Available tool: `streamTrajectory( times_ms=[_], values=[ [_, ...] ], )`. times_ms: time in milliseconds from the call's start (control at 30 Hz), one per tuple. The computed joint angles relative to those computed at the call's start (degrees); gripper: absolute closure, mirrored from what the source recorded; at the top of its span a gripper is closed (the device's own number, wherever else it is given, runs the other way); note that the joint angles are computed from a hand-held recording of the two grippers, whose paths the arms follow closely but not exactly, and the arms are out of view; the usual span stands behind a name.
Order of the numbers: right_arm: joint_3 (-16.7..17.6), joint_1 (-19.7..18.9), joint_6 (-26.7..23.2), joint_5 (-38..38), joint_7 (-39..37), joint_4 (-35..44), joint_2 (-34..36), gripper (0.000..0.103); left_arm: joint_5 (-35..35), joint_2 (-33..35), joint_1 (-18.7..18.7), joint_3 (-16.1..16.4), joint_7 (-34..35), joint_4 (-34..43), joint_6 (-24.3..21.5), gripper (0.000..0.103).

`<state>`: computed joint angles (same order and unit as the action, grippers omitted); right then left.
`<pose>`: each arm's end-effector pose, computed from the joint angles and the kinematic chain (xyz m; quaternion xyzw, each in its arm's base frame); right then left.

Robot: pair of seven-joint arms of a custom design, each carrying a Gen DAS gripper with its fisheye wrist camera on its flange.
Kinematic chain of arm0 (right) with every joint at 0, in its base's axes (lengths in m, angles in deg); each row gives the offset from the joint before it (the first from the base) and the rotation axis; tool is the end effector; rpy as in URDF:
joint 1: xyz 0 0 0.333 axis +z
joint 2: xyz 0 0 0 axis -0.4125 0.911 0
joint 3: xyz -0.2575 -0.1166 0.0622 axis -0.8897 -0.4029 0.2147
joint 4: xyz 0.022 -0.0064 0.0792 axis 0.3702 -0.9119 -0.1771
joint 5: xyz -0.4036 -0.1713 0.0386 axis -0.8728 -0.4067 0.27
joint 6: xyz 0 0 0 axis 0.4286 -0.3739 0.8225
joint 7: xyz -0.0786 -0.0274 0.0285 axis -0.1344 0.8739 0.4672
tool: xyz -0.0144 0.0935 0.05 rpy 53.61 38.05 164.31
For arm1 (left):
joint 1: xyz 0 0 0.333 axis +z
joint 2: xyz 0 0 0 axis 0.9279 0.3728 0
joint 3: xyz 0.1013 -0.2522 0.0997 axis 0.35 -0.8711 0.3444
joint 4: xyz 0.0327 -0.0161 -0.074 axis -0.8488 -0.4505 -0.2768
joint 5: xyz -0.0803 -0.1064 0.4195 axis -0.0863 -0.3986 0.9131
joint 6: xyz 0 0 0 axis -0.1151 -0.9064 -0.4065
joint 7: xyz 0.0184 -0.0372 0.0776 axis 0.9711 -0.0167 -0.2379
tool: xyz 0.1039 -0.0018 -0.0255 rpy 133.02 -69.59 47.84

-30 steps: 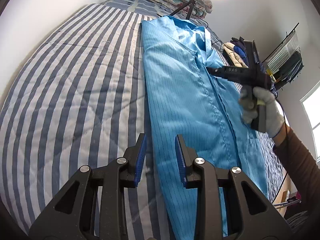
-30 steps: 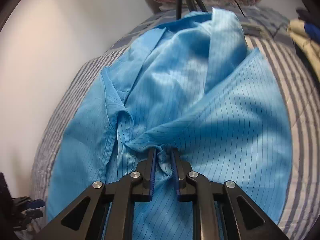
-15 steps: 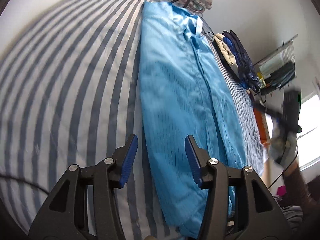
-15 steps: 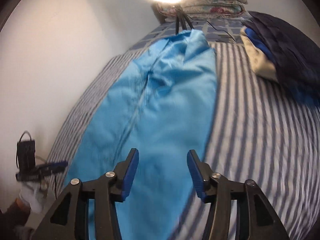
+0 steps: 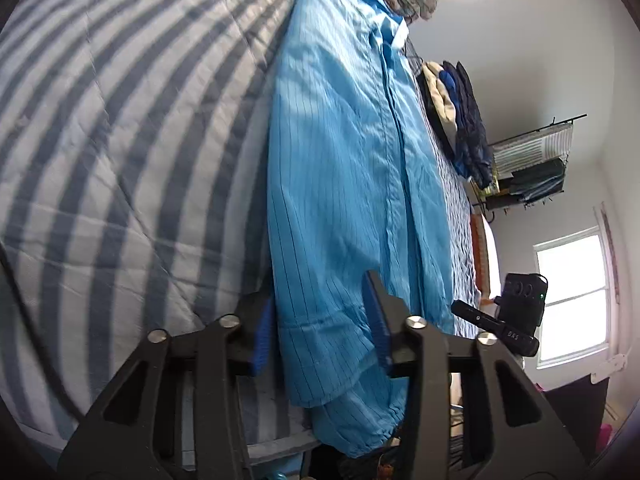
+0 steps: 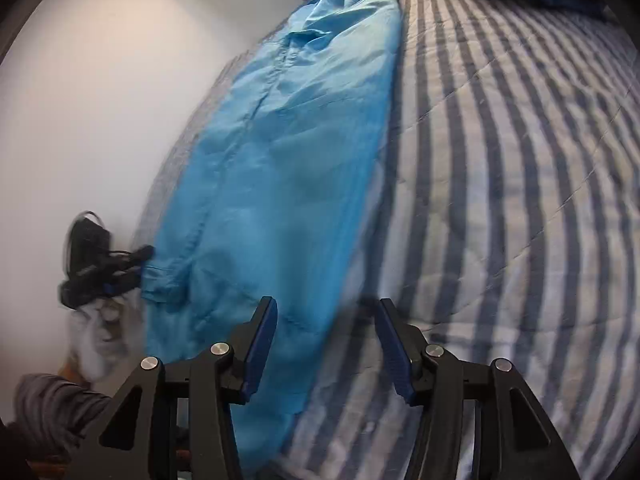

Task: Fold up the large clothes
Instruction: 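Open the right gripper and smooth the narrowed jacket with the left gripper, then grasp the jacket hem with both grippers side by side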

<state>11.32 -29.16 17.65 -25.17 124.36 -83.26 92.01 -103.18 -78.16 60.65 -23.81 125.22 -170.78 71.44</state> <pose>0.6877 0.0131 0.5094 -0.7538 0.5429 0.1685 0.3297 0.5859 -0.1423 0.5024 0.7635 -0.4899 0.4023 0.1233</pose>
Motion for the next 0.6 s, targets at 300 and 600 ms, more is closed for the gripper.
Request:
streamTrajectory(
  times_ms=[300,600],
  values=[
    [1.19,-1.66,-7.57,5.16,-0.03,2.71,3.73,0.075,0.12,1.74,-0.42,-0.63,2.75,1.89,-2.16,0.096],
    [1.37,-1.67,-6.84,10.08,-1.58,1.58,1.88,0.101,-3.14,-1.11,-1.12,0.01,5.61,0.98,0.05,0.100]
  ],
)
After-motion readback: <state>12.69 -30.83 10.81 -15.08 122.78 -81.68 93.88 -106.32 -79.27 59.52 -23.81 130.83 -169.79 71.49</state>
